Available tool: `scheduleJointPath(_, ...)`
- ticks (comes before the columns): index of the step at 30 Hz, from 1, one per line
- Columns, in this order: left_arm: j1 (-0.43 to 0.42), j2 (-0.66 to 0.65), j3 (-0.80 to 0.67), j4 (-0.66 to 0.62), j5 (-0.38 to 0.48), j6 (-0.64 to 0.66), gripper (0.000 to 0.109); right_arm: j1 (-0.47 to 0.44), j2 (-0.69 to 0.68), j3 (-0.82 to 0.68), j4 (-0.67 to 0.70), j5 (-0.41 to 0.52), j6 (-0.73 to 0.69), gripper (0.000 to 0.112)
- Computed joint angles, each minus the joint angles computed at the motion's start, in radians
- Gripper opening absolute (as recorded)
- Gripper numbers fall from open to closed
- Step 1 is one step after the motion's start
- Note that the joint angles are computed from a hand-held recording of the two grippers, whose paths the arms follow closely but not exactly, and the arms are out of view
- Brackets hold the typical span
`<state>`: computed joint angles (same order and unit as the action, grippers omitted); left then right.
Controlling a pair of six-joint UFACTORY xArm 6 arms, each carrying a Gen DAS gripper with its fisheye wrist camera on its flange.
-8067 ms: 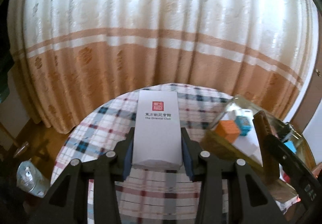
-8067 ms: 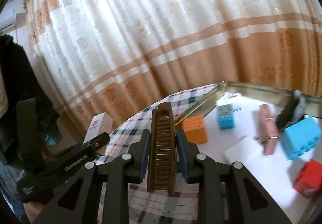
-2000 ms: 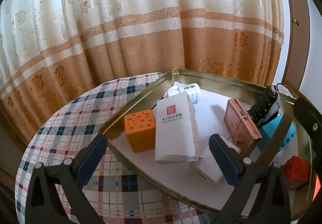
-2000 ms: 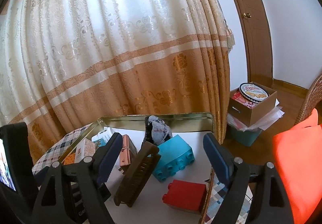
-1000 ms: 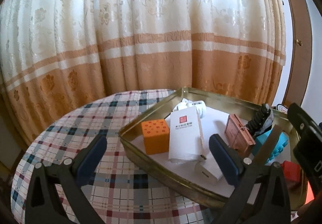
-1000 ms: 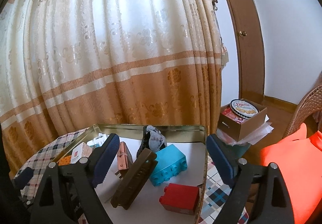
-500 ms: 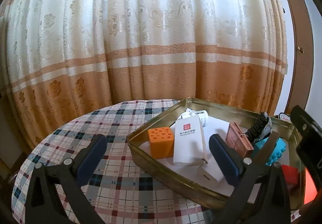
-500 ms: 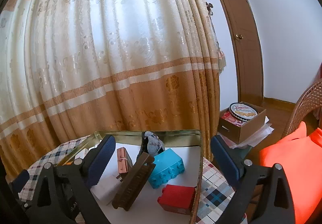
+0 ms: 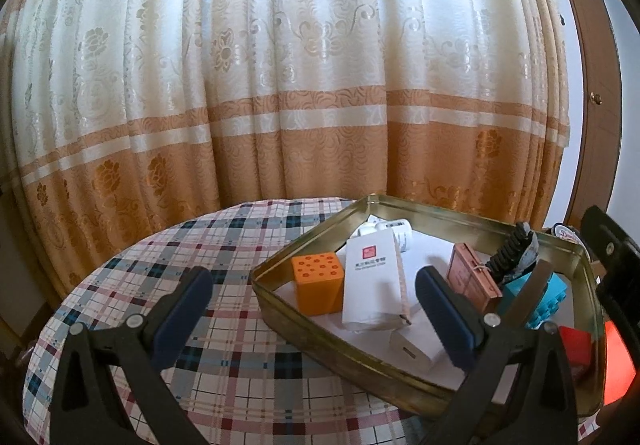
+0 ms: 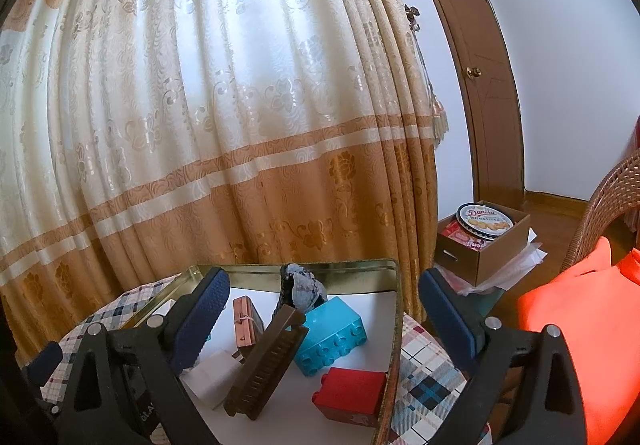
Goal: Organize rigid objects
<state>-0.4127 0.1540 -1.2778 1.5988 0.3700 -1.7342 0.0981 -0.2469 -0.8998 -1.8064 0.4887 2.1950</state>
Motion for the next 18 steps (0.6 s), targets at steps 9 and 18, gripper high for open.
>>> scheduleJointPath(9,-0.003,0.003,-0.003,-0.011,0.007,0.009,0.103,-0.001,-0.005,0.003,-0.002,0.000,0.004,0.097)
scheduleJointPath(18,-0.004,0.002,-0.001,-0.015,0.007,0.012,0.103,-0.003,-0.009,0.006,-0.003,0.000,0.003,0.097)
